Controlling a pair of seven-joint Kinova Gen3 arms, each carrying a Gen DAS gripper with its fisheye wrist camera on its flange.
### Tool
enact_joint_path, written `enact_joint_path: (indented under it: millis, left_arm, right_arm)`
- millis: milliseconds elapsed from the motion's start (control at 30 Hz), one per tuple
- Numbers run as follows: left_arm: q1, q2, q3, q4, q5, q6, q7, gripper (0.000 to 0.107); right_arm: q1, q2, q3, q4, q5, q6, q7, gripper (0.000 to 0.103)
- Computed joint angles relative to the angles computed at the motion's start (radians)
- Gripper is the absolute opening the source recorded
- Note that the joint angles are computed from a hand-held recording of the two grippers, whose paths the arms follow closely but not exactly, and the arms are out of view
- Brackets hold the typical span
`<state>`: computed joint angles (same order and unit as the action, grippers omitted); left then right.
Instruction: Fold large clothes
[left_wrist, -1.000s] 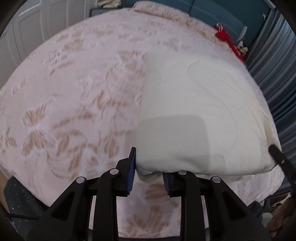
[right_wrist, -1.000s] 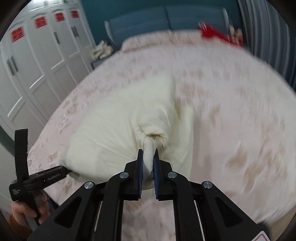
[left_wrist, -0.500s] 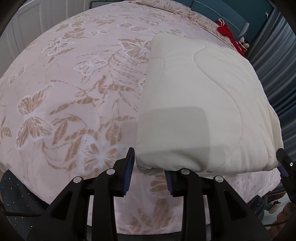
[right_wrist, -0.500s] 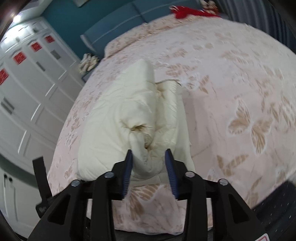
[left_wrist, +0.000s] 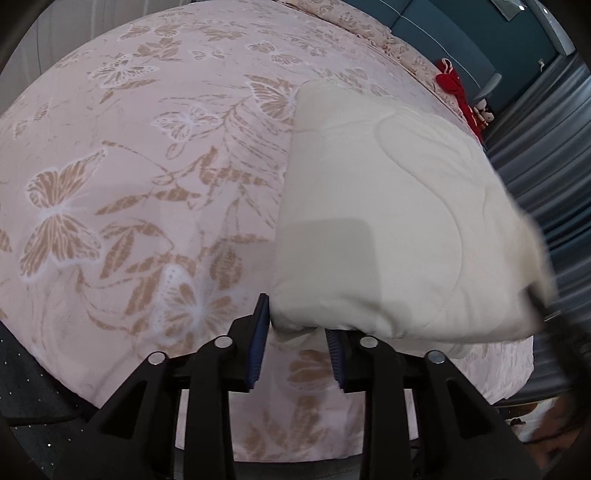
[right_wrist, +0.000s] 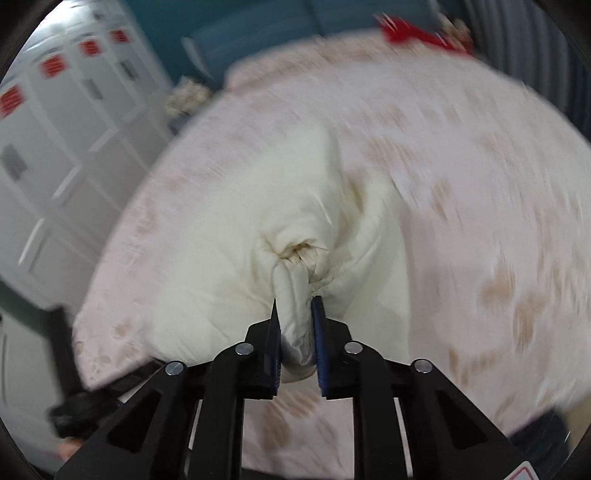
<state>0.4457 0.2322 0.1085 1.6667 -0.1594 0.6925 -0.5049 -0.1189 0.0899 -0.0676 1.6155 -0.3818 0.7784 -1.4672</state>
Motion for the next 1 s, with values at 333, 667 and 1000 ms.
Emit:
enact_joint_path:
  millis: [333, 667, 1000]
  left_arm:
    - [-0.002, 0.024, 0.02, -0.007, 0.04, 0.007, -0.049, 0.028]
    - [-0.005, -0.064, 0.054, -0.017, 0.028, 0.061, -0.053, 0.027]
    - [0.052, 0.057, 0.029, -0.242, -0.148, 0.118, -0.031, 0.027]
  right_arm:
    - [-0.038, -0.03, 0.022, 0.15, 0.227, -0.08, -0.094, 0.012]
    - [-0.017, 0.055, 0.012, 0.176, 0.253, -0.12, -0.107, 0.012]
    - [0.059, 0.052, 0.006, 0.168, 0.094, -0.08, 0.005, 0.02]
